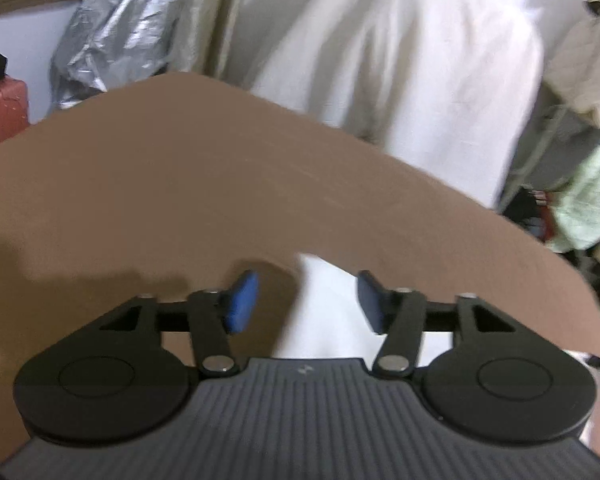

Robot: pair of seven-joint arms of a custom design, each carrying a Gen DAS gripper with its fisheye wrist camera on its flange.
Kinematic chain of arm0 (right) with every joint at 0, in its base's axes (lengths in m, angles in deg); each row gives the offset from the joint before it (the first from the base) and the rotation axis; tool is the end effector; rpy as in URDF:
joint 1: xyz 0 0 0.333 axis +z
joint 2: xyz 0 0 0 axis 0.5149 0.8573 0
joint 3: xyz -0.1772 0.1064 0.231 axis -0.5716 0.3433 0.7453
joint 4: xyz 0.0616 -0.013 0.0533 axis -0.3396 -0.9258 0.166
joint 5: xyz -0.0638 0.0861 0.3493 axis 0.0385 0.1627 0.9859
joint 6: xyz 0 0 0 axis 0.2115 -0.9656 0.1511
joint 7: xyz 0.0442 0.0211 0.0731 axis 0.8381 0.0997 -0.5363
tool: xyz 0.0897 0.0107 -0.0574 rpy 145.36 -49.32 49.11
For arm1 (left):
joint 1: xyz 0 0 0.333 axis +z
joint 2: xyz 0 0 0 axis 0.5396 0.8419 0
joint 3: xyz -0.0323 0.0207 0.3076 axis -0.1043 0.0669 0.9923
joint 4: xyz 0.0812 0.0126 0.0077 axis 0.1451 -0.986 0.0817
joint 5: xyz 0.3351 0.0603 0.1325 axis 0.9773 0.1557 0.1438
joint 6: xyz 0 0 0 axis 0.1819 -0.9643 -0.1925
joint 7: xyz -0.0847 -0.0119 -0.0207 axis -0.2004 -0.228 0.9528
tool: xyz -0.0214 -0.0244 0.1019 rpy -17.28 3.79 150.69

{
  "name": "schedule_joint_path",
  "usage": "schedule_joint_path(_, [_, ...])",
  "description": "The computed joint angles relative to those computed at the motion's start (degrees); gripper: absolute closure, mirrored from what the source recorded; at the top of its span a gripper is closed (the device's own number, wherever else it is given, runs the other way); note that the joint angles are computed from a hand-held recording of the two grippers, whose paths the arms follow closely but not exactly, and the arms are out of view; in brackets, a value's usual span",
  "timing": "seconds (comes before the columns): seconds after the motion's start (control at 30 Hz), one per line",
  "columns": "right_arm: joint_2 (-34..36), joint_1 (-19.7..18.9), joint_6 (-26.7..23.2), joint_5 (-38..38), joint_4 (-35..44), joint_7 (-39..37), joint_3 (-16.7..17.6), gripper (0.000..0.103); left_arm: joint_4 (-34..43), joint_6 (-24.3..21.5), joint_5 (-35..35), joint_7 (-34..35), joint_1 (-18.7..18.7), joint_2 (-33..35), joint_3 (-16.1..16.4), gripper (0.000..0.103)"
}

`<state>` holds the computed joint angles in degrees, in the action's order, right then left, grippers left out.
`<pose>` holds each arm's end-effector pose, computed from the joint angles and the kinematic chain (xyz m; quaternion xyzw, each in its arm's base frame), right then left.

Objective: Fold clothes

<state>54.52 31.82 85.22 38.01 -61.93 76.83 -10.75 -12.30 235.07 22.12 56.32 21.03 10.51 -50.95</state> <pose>0.6336 0.0331 0.4930 -0.5120 0.7013 0.0511 0.4934 0.5575 -0.2302 0.6282 -0.7494 0.4742 -0.3904 0.2471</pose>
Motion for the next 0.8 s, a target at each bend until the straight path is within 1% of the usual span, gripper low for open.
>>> schedule_joint_path(0.03, [-1.8,0.7,2.3,-0.9,-2.0,0.1,0.0,0.069,-2.2,0.0,1.0,-1.2,-0.5,-1.6,-0.4,0.039])
schedule_joint_path(0.07, [-3.5,2.2,5.4,-4.2,-3.9,-0.1,0.0,0.069,-3.4,-1.2,1.1,-0.8,-0.9,-2.5,-1.1,0.039])
schedule_joint_path(0.1, [-5.1,3.6,8.4,-8.0,-5.8,0.3,0.0,0.069,-2.7,-4.1,0.6,1.5,-1.4,-2.0,-1.8,0.038])
schedule_joint_path(0.17, [-8.2,6.4,14.3,-17.4,-9.6,3.1,-0.1,0.069,2.4,-14.4,1.4,7.4,-3.4,1.8,-3.3,0.038])
schedule_joint_path(0.2, [-9.6,7.7,17.0,-23.5,-11.7,5.7,-0.3,0.068,5.3,-21.3,2.2,9.4,-4.9,4.1,-3.5,0.038])
schedule_joint_path(0.23, [-10.8,9.1,19.8,-29.9,-13.5,8.2,-0.1,0.068,8.2,-28.2,1.6,10.3,-6.2,6.4,-3.3,0.037])
schedule_joint_path(0.27, [-11.5,10.5,22.9,-36.5,-15.1,10.6,0.2,0.069,9.1,-31.9,0.2,8.3,-6.5,7.7,-2.8,0.031])
schedule_joint_path(0.3, [-11.7,11.6,25.2,-44.2,-16.0,13.7,0.3,0.069,8.3,-32.6,-1.6,6.3,-7.3,7.9,-1.1,0.031])
schedule_joint_path(0.33, [-11.7,12.3,26.5,-49.2,-16.3,14.5,0.4,0.069,6.0,-30.1,-3.4,3.7,-6.1,6.8,-1.2,0.028])
schedule_joint_path(0.37, [-12.2,12.9,27.1,-51.2,-17.0,12.6,0.7,0.069,3.4,-27.2,-5.3,1.3,-5.4,5.5,-0.8,0.028])
schedule_joint_path(0.4, [-12.4,13.7,27.1,-50.5,-17.0,9.3,1.2,0.068,2.6,-26.4,-6.2,-0.1,-5.0,5.1,-0.7,0.028])
schedule_joint_path(0.43, [-12.3,14.5,25.9,-45.8,-16.1,4.0,1.9,0.068,3.8,-28.2,-4.4,0.8,-5.7,5.5,-0.8,0.028])
schedule_joint_path(0.47, [-12.3,15.2,24.0,-41.2,-15.2,-0.8,2.3,0.067,5.9,-31.5,-2.0,1.7,-6.7,6.3,-1.1,0.029])
schedule_joint_path(0.5, [-12.3,15.9,22.2,-38.1,-14.7,-4.1,2.6,0.067,8.8,-36.5,1.3,2.3,-8.2,7.8,-1.2,0.029])
schedule_joint_path(0.53, [-12.4,16.5,20.6,-36.3,-14.4,-6.3,2.8,0.066,10.6,-40.0,3.3,2.8,-9.4,8.8,-1.2,0.031])
schedule_joint_path(0.57, [-12.5,17.0,19.1,-35.0,-14.3,-8.1,3.0,0.065,12.4,-43.5,5.0,3.3,-10.5,9.8,-1.1,0.036])
schedule_joint_path(0.63, [-12.7,18.1,16.3,-33.3,-14.3,-11.0,3.2,0.064,14.5,-50.2,6.6,3.1,-12.5,10.8,-0.9,0.037])
schedule_joint_path(0.67, [-12.8,18.6,14.8,-32.6,-14.2,-12.3,3.3,0.062,13.4,-50.3,6.5,2.3,-12.6,9.6,-0.9,0.038])
schedule_joint_path(0.7, [-12.9,19.0,13.3,-31.7,-14.2,-13.4,3.3,0.061,10.8,-47.3,6.4,0.9,-12.2,7.4,-1.0,0.039])
schedule_joint_path(0.73, [-13.1,19.4,11.7,-30.6,-14.0,-14.4,3.3,0.060,6.9,-41.9,6.8,-1.0,-11.5,4.2,-1.2,0.039])
schedule_joint_path(0.77, [-13.3,19.7,10.1,-29.5,-13.9,-15.4,3.2,0.059,2.7,-35.0,7.8,-3.1,-10.6,0.7,-1.6,0.038])
schedule_joint_path(0.8, [-13.6,19.9,8.5,-28.5,-13.8,-16.2,3.2,0.059,-0.3,-29.1,9.0,-4.8,-9.9,-1.9,-2.2,0.037])
